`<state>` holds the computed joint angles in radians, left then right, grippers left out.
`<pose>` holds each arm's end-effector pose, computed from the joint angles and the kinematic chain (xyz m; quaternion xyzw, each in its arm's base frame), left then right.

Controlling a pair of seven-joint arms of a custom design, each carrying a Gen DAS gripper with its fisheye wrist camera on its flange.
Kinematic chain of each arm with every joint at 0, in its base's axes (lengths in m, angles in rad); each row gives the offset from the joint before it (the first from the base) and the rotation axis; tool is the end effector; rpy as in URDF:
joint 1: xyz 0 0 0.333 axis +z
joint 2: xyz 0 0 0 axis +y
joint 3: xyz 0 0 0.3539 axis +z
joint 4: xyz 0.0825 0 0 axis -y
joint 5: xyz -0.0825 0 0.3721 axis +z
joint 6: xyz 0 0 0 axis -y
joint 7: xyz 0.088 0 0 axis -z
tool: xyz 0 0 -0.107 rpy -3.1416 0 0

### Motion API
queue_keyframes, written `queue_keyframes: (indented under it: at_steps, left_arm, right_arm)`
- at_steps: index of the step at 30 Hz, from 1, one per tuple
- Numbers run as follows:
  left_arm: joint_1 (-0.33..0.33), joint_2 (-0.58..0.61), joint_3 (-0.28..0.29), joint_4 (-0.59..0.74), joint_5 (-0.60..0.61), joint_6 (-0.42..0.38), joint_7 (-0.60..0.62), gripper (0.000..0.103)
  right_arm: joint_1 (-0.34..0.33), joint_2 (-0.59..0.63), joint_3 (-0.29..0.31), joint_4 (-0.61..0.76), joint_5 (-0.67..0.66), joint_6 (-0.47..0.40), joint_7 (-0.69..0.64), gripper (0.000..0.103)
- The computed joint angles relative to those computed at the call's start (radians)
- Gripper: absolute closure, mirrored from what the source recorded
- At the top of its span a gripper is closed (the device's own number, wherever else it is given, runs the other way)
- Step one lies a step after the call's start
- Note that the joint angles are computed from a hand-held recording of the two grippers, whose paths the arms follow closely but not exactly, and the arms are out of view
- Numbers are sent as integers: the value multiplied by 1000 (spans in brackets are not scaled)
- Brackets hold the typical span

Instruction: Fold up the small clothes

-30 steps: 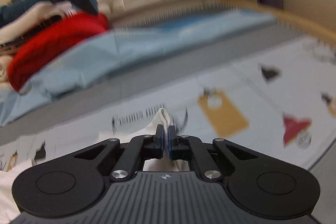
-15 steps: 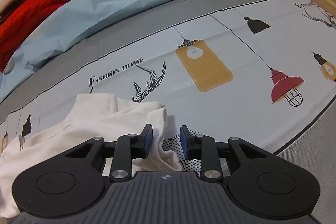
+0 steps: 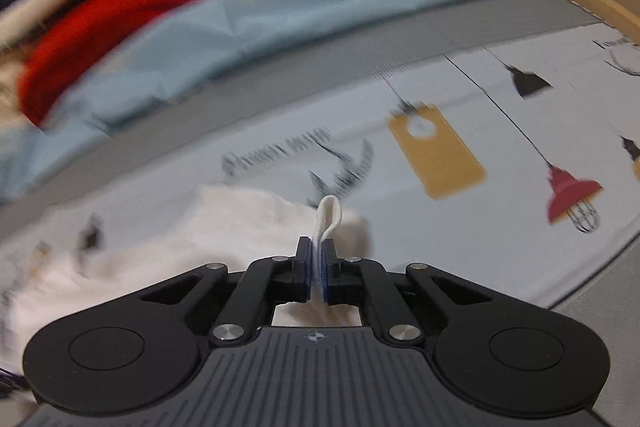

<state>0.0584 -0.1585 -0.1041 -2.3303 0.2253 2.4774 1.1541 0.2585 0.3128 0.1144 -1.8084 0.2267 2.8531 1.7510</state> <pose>0.4947 -0.0251 0.4770 -0.7663 0.6181 -0.0803 0.1556 0.6445 0.2288 0.4989 -0.6520 0.6646 -0.0994 0.3511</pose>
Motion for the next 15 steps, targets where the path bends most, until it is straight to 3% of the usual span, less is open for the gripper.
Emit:
queue_keyframes:
  at_steps: [2,3,5,7,10,12,15]
  left_arm:
    - [12,-5,-6,5,46,-33,-32,99]
    - [19,-5,-14,16,84,-62,-59,99]
    - [27,-24,3,9,86,-65,-62,98]
    - [22,-58,33,-18,-5,8,-35,98]
    - [2,-90,59,-49,-132,109,49,97]
    - [-23,-86,71,-51,-223,145,123,94]
    - [-43,-65,73,-53,-315,169,207,93]
  right_arm:
    - [-89,-17,117,-8,188,62,-151,99]
    - [-102,-25,137,-6,243,76,-196,99]
    - [-54,-33,72,-2,142,48,-110,98]
    - [39,-20,-55,37,-23,-99,42,95]
    - [62,8,-97,79,-137,-276,150,95]
    - [65,7,-105,72,-184,-279,209,92]
    - [48,-14,-89,40,-190,-201,229,81]
